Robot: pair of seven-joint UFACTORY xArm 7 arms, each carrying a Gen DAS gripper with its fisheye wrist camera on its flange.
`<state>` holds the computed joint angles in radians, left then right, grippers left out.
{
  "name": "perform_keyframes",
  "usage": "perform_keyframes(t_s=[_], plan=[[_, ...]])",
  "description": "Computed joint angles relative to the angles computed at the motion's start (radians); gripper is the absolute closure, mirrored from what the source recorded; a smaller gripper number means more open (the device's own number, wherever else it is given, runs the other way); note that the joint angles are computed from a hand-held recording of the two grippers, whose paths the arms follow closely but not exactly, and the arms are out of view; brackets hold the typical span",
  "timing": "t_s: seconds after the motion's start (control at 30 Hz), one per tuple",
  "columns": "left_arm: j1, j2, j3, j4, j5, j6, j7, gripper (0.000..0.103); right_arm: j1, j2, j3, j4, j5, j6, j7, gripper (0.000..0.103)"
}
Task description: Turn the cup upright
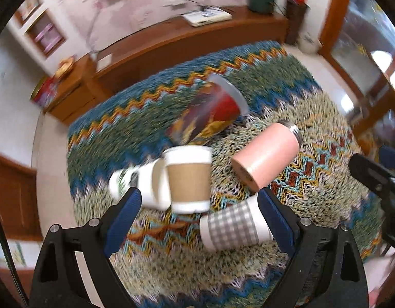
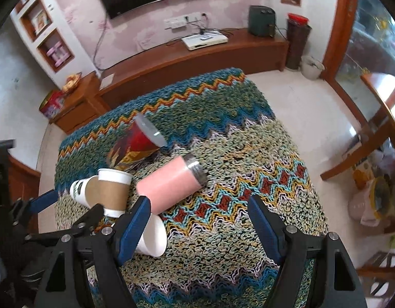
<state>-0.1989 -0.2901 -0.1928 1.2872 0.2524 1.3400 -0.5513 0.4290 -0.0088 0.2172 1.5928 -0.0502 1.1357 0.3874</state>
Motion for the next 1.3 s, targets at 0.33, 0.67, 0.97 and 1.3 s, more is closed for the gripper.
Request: perform_keyframes(t_s=[0.33,0.67,0.97,1.3], plan=[[-0.030,0.215,0.046,0.112,-0.081,-0.053,0.234,0.010,-0.043,-0.014,-0.026,-0.077,0.003,-0.007,0.087,0.025],[-0.079,0.395,0.053,0.279,-0.107,0.044,0.392,0.009,-0.067,-0.038,-0.032,-0.139,0.008,-0.004,0.123,0.025],[-0.149,0.470,0.051,0.351,-0.047,0.112,0.455,0.027,-0.085,-0.073,-0.034,-0.190,0.008,-0.015,0.134,0.025],[-0.153,0.414,0.063,0.313,-0.071,0.120,0.384,0.029,-0.094,-0.103,-0.038,-0.239,0.058,-0.035,0.086,0.025]])
